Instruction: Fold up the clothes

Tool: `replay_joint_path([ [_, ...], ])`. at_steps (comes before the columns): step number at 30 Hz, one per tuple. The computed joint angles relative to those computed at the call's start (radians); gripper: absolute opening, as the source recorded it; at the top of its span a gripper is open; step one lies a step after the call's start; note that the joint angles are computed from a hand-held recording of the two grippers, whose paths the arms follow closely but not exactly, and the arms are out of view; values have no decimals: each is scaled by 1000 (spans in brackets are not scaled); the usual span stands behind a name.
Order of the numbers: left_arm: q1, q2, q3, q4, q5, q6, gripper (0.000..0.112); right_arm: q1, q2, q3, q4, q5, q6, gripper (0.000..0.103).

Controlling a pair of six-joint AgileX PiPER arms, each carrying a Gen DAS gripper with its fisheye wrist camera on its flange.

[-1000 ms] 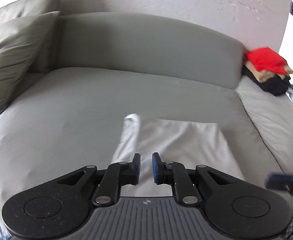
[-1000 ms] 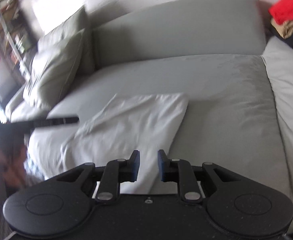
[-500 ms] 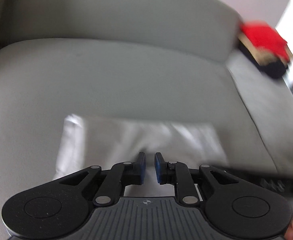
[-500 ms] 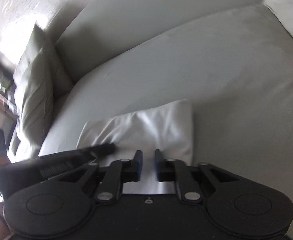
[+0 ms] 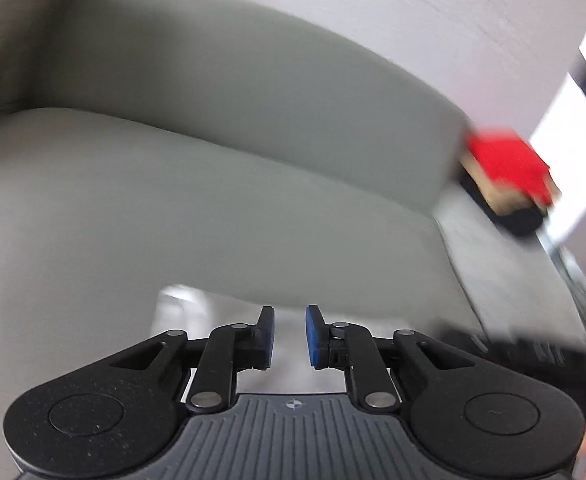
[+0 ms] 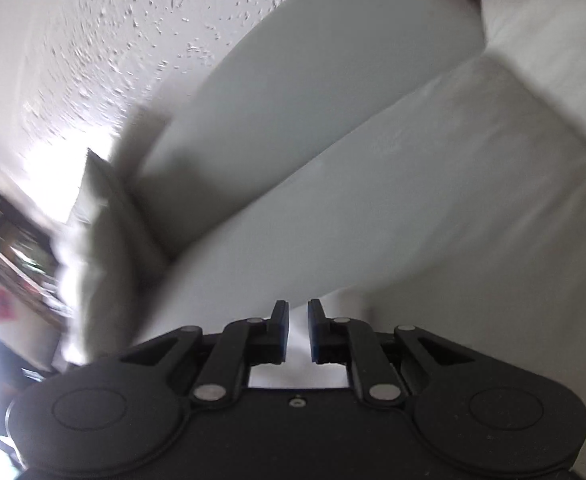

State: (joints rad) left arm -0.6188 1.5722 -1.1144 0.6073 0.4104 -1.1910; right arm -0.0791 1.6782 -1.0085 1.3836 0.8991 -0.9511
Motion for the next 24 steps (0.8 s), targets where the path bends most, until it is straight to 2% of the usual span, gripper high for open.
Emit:
replay_joint_path([
  [2,-22,97,-101,-25,114,50,17,-4,65,-22,34,76,2,12],
  [4,-32,179,-179,16,238,-7,18,23,117,-54,1,64,43,12],
  [5,-39,198,-197,68,286,-70,14,33,128,-54,3,30,48,2],
  [8,-67,240,-247,197,446,-230,12,45,124,-22,71,-102,4,0],
  [9,-71,250,-255,215,491,-263,13,52,108,-7,82,-161,1,0],
  [11,-81,290,-302,221,629,-301,22,69,80,19,108,-280,-7,0],
  [12,-80,302,-315,216,688,-316,17,79,68,31,125,-341,-15,0],
  [13,-72,299,-310,212,707,-339,17,81,54,44,131,-379,-17,0],
  [15,-66,264,-274,213,708,-397,17,63,18,75,107,-397,-1,0],
  [18,-94,224,-265,219,756,-450,16,35,-61,112,-2,-395,57,3],
  [20,-129,154,-219,224,737,-486,17,-29,-121,139,-84,-319,97,10],
  [22,-181,36,-119,243,716,-515,24,-104,-194,160,-167,-222,142,14],
  [24,-279,-27,-78,246,744,-537,27,-161,-266,186,-224,-138,147,15],
])
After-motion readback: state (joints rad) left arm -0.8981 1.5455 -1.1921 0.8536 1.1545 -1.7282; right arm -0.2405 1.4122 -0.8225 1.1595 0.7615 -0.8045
